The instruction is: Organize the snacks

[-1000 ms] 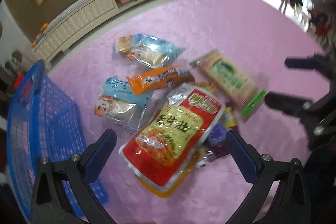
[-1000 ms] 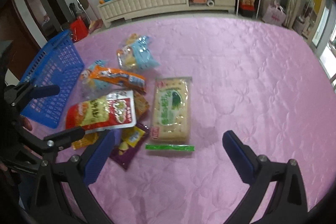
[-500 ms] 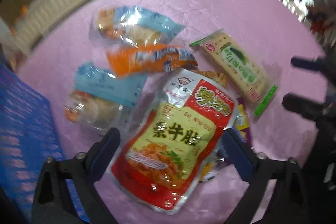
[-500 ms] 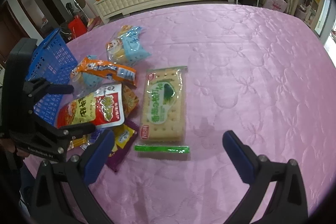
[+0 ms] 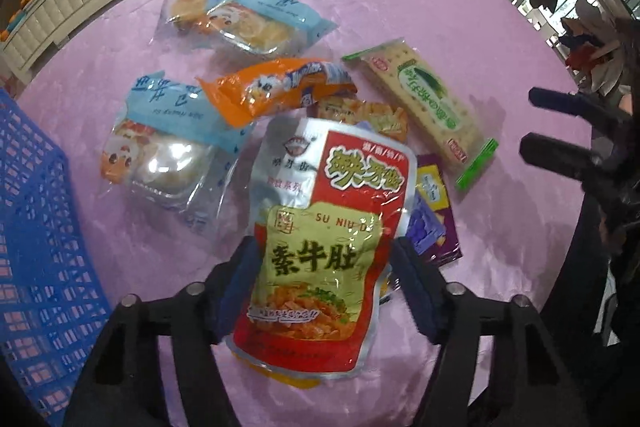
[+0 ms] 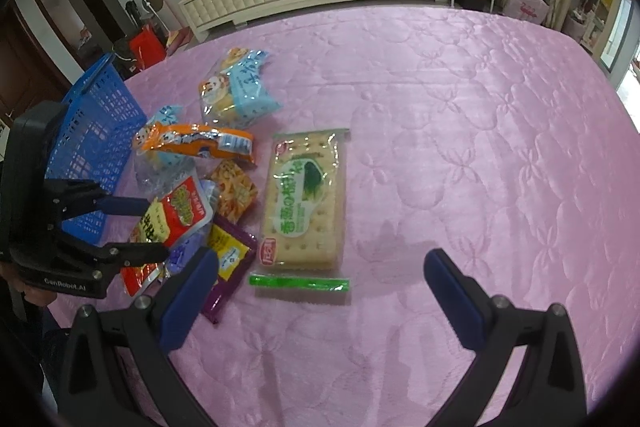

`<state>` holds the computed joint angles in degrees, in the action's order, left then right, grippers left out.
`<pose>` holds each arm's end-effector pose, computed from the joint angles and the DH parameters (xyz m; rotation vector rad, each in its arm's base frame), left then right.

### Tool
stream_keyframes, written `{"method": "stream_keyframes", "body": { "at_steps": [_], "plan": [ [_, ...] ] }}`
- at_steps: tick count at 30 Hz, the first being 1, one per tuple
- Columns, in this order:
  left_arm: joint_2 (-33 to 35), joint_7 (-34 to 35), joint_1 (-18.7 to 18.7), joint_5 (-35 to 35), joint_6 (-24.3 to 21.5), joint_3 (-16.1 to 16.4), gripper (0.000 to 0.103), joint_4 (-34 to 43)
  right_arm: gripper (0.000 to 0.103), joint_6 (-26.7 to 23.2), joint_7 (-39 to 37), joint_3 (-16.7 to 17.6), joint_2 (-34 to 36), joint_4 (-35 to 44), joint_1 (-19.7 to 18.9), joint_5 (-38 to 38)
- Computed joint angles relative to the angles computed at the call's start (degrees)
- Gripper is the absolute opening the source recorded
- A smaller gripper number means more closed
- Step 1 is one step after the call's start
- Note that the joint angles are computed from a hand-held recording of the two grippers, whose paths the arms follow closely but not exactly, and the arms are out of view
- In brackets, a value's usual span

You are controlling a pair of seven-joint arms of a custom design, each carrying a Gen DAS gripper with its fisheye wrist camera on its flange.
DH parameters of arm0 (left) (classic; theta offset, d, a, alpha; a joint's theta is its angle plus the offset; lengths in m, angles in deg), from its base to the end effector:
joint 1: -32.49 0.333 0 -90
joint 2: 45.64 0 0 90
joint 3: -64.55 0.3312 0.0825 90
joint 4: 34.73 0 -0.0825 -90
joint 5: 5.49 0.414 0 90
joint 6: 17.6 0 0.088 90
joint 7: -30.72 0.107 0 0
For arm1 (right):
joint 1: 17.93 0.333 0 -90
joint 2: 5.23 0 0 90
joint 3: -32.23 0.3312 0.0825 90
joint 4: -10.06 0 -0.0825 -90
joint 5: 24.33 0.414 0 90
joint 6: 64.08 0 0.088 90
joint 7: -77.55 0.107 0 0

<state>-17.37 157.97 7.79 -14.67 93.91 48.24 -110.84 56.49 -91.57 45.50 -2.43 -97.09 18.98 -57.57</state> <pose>0.5869 -0.4662 0.4811 0.4413 -2.9659 0.4506 0.4216 0.4616 0.5149 -1.2133 2.3935 -0.4808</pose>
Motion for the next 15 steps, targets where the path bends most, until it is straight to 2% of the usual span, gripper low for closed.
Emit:
{"method": "stream_keyframes", "body": {
  "at_steps": [1,3,4,7,10,13,15],
  "plan": [
    [-0.89,1.03,0.04,0.56,1.12,0.05,0.076,-1.59,0.103,-0.33,-0.63,0.03,0.19,0.35,0.03,0.11],
    [-3.15,2.94,-1.27,4.7,6.53,0.66,0.085,-6.41,0.103,-0.93,-1.82,0.02,0.63,1.05,0.09,0.44],
    [-3.8,3.88,-1.55,5.81,8.96,0.6,0.085,-8.24,0.103,-1.08,-2.22,-0.02,0.76,1.27,0.12,0.58],
    [-1.95,1.6,-1.09,2.98,7.3,0.02,0.085,-5.63,0.103,-1.22,-3.12,-0.21,0.97,1.42,0.09,1.35],
    [1.47,-0.93,-0.76,1.02,4.25,0.04,0.084,-0.1,0.103,0.89,-2.53,-0.52,0.1,-0.23,-0.35,2.58],
    [6.04,-2.19,-0.62,-0.17,-0.99,0.08,0.072,6.97,0.103,2.45,-1.98,-0.64,-0.43,-1.42,-0.91,3.12],
    [6.23,-1.86,-0.27,-0.72,-1.03,0.07,0.064,7.35,0.103,2.02,-2.11,-0.72,-0.13,-1.12,-1.21,3.33]
  ]
}}
